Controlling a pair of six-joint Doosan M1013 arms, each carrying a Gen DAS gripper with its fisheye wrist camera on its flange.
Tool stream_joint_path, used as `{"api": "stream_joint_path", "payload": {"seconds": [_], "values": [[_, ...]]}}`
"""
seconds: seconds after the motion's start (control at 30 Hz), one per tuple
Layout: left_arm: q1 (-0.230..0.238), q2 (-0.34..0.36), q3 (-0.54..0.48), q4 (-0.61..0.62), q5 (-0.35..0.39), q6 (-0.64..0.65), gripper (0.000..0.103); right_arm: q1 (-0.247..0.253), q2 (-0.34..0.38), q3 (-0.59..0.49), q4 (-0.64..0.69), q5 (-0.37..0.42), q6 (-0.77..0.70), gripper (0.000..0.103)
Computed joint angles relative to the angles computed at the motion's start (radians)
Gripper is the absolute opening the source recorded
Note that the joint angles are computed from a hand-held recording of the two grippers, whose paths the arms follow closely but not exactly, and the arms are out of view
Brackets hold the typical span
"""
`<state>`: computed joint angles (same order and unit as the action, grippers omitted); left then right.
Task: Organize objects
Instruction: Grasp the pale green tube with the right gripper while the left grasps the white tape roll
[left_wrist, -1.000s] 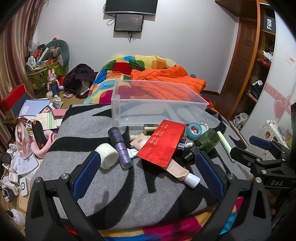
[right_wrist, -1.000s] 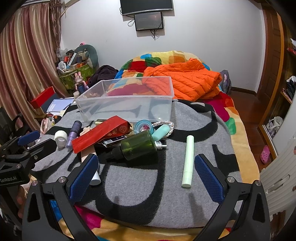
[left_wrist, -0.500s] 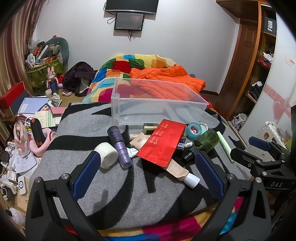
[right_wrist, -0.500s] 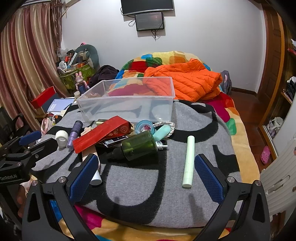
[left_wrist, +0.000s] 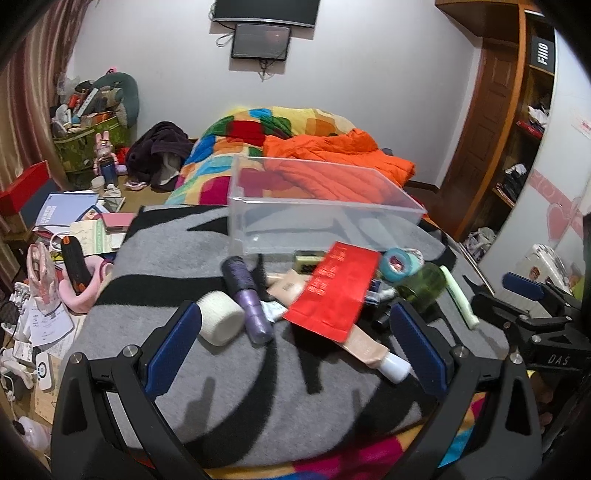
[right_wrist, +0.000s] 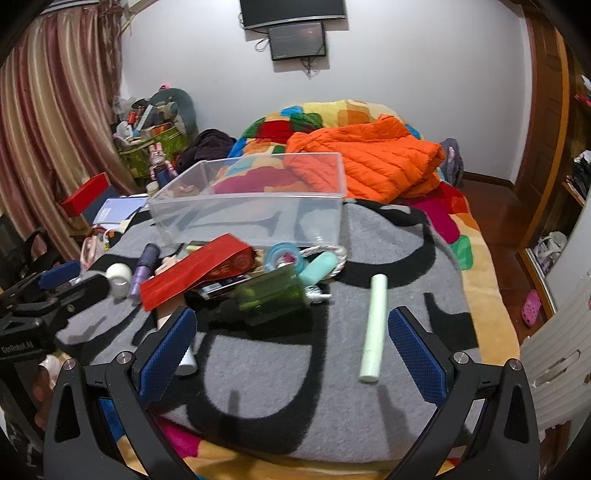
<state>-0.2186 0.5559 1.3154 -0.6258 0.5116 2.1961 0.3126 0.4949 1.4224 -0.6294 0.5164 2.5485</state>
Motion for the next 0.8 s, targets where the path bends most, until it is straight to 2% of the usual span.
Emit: {"api": "stream_joint_path", "payload": {"seconds": [0.07, 0.17, 0.3, 0.43, 0.63, 0.7, 0.8], "values": [[0.004, 0.006, -0.009, 0.03, -0.015, -0.039, 0.102, -0.004, 0.002, -0.002, -0.033, 0.017, 0.039, 0.103], [0.011, 0.02, -0.034, 0.089, -0.002, -0.109, 0.088, -0.013, 0.007, -0.009, -0.052, 0.043, 0.063, 0.102], [0.014, 0.038, -0.057, 0.18, -0.002, -0.207, 0.084, -0.023, 0.015, -0.016, -0.057, 0.07, 0.077, 0.095], [0.022, 0.064, -0.087, 0.244, 0.031, -0.29, 0.075, -0.035, 0.024, -0.022, -0.028, 0.093, 0.067, 0.083], [0.039, 0.113, -0.144, 0.223, 0.132, -0.331, 0.062, -0.059, 0.047, -0.034, 0.064, 0.116, 0.028, 0.06], [0.041, 0.119, -0.151, 0.205, 0.143, -0.331, 0.061, -0.065, 0.054, -0.039, 0.092, 0.126, 0.011, 0.05], [0.039, 0.12, -0.151, 0.188, 0.139, -0.319, 0.054, -0.074, 0.064, -0.042, 0.145, 0.129, -0.026, 0.038]]}}
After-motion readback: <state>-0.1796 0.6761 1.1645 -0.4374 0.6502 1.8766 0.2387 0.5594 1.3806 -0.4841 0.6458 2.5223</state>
